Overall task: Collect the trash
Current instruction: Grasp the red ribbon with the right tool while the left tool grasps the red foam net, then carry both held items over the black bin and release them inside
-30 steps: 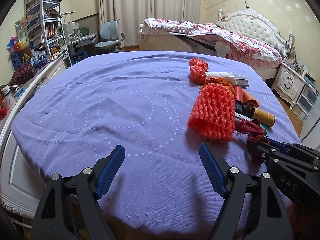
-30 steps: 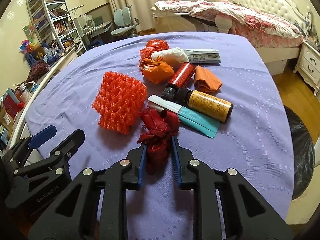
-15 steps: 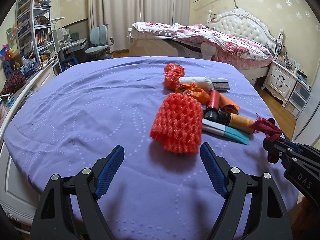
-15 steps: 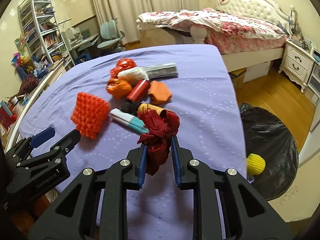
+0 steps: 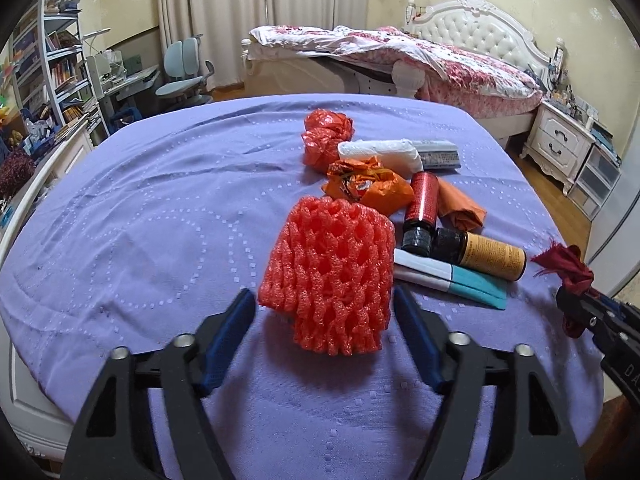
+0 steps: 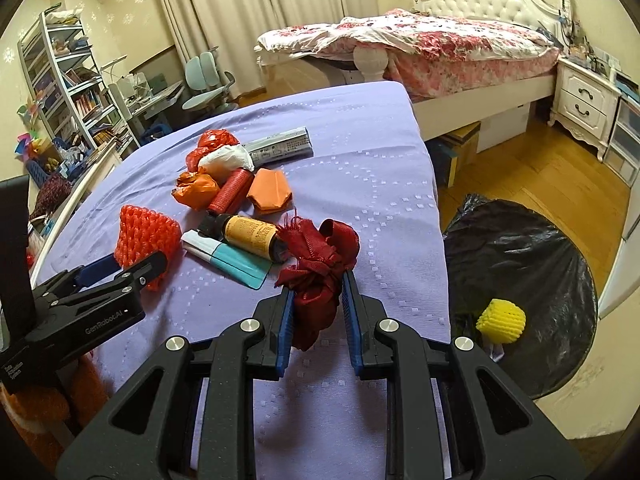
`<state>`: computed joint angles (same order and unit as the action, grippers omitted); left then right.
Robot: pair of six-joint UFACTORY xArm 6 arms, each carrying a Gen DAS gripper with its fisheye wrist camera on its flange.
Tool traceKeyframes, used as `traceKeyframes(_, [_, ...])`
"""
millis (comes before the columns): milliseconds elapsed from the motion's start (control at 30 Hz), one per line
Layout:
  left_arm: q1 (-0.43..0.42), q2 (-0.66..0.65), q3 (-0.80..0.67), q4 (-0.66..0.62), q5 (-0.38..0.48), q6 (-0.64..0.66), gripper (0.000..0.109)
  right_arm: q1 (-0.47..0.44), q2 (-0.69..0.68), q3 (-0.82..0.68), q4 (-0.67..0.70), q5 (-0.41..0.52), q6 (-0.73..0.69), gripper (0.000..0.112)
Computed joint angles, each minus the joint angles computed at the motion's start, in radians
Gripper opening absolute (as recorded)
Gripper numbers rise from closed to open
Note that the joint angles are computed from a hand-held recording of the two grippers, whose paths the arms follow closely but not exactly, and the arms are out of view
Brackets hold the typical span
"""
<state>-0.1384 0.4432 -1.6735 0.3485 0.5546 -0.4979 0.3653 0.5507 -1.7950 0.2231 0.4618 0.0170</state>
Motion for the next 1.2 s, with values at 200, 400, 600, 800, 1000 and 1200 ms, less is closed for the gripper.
traceKeyframes(200, [-0.011,-0.014,0.030,0.038,-0.007,-0.007,0.044,-0.007,-0.005,0.009,0.032,-0.007,-0.025,0.022])
traceKeyframes(400, [-0.022,-0.064,0.085,0.053,-0.037,-0.031,0.043,-0.015,-0.031,0.046,0.048,-0.030,-0.040,0.022])
traceKeyframes(600, [-0.053,-0.093,0.098,0.022,-0.072,-0.004,0.043,-0.029,-0.075,0.107,0.040,-0.068,-0.028,0.022])
traceKeyframes(800, [-0.105,-0.053,0.032,-0.066,-0.068,0.081,0.043,-0.059,-0.126,0.178,-0.009,-0.114,0.018,0.022])
traceKeyframes(1000, [-0.160,0.043,-0.100,-0.154,-0.034,0.163,0.043,-0.113,-0.163,0.234,-0.062,-0.136,0.078,0.022])
traceKeyframes(1200, [-0.210,0.169,-0.286,-0.223,0.035,0.236,0.043,-0.173,-0.176,0.263,-0.137,-0.146,0.149,0.022])
